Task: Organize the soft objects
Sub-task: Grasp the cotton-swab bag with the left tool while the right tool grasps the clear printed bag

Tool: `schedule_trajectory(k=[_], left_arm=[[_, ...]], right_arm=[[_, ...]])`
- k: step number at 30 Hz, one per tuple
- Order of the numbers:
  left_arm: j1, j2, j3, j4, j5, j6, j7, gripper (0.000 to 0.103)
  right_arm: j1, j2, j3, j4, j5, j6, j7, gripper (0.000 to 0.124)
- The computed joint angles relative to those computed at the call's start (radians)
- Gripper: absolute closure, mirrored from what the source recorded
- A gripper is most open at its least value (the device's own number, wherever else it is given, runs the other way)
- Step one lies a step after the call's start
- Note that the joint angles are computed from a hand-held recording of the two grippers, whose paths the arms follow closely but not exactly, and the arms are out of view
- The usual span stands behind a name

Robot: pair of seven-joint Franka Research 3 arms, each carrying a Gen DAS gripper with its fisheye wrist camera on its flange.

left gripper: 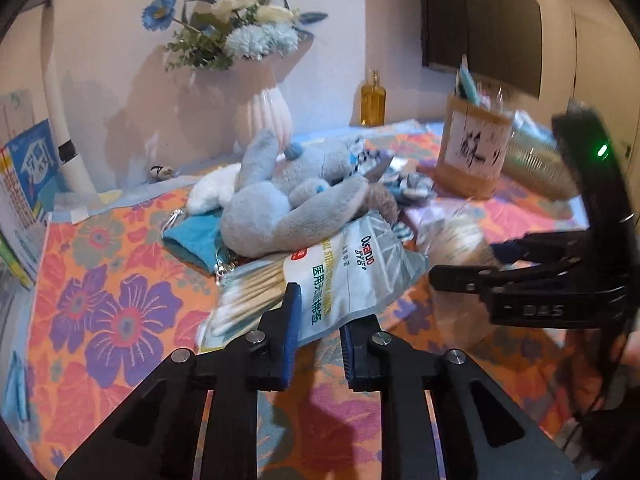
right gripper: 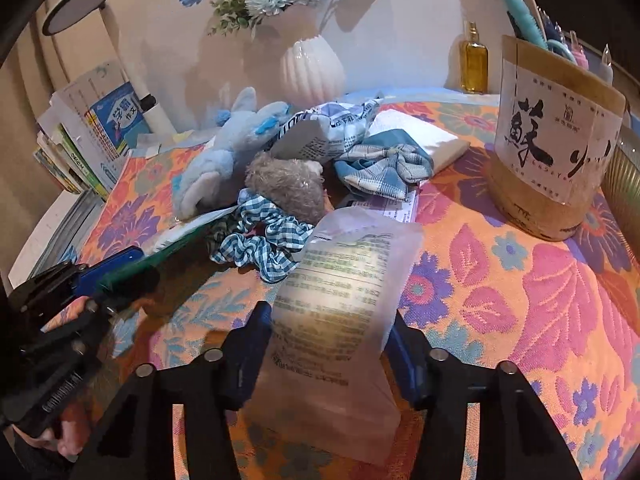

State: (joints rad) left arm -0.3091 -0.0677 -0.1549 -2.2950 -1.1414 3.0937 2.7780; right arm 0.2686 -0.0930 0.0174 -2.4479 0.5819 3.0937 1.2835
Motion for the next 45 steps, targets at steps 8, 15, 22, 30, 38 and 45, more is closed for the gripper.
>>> schedule_trajectory(k=[8,15,22,30,38,45], left_arm=[[0.040,-0.145,0.012,-0.140,0.177,-0.022,-0.098,0.087],[0.220,-0.211,0.000,-0.240,0.495,-0.107,-0.421,0.005],[0.043,-0.257,0.255,-0.209,0.187,-0.388,-0.202,0.001],[0.159,-0.037,0.038,-0.057,0.630,-0.270,-0.798,0.001],[0.186,0.021,-0.008,-0.045,1.143,-0.210,-1.239,0.004],[0.108,-0.006,0.060,-0.083,0.831,-0.128,-0.987,0.043]], right_arm=[[0.023,0.003,-0.019,0.024,0.195,-0.039,-0.155,0.075],[0.012,0.002,-0.008,0.021,0.171,-0.042,-0.141,0.075],[0.015,0.011,-0.005,0.028,0.192,-0.038,-0.169,0.074],[0.025,0.014,-0.014,0.045,0.292,-0.063,-0.266,0.069],[0.021,0.014,-0.007,0.050,0.344,-0.071,-0.317,0.066],[0.025,0.008,-0.005,0.051,0.399,-0.089,-0.368,0.056]])
